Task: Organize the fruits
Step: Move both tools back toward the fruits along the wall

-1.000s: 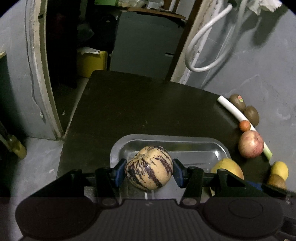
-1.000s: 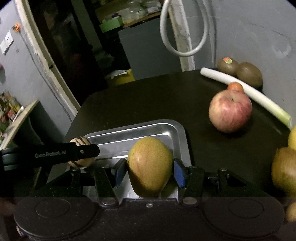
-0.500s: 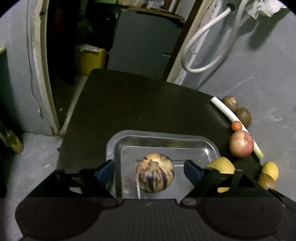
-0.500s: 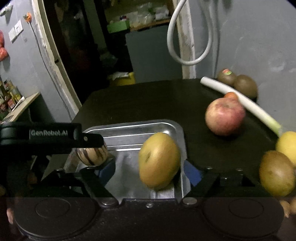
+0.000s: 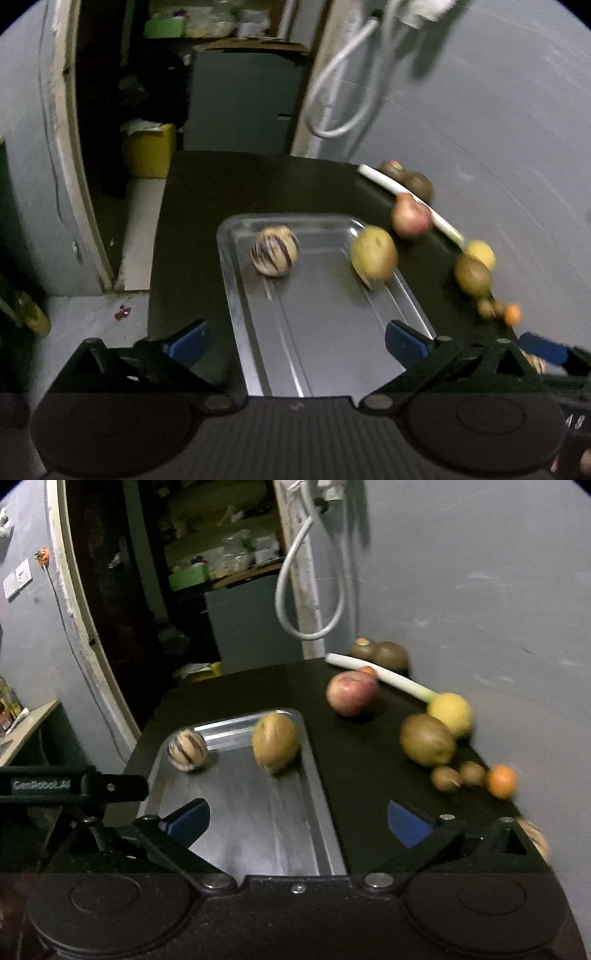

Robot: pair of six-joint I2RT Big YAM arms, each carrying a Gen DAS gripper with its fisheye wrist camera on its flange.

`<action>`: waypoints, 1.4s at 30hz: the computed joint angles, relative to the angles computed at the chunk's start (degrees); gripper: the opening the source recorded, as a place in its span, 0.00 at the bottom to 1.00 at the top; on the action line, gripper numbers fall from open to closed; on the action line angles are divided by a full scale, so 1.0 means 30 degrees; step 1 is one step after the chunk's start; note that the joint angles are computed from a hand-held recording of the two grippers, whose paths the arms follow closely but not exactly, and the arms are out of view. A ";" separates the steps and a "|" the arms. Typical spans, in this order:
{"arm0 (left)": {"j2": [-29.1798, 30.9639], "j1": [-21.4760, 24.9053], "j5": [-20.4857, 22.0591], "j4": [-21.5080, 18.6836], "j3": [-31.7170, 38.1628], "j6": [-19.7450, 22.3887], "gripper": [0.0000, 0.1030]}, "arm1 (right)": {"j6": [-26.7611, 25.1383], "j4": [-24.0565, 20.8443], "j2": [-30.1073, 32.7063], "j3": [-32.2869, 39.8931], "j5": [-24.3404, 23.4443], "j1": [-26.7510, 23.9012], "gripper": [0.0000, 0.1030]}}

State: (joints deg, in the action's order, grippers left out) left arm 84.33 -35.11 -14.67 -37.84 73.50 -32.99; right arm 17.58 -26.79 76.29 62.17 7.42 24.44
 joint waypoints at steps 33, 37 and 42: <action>0.1455 -0.4386 0.0253 -0.2402 0.1274 0.4187 0.99 | 0.6282 -0.4852 -0.6878 -0.5638 0.4698 -0.0549 0.99; 0.2541 -0.4112 0.0553 -0.2791 0.2573 0.4445 0.99 | 0.6323 -0.3885 -0.6410 -0.5801 0.5219 -0.1005 0.99; 0.4087 -0.3579 0.1118 -0.3026 0.4499 0.4099 0.99 | 0.5314 -0.2031 -0.5578 -0.6034 0.4882 -0.1671 0.99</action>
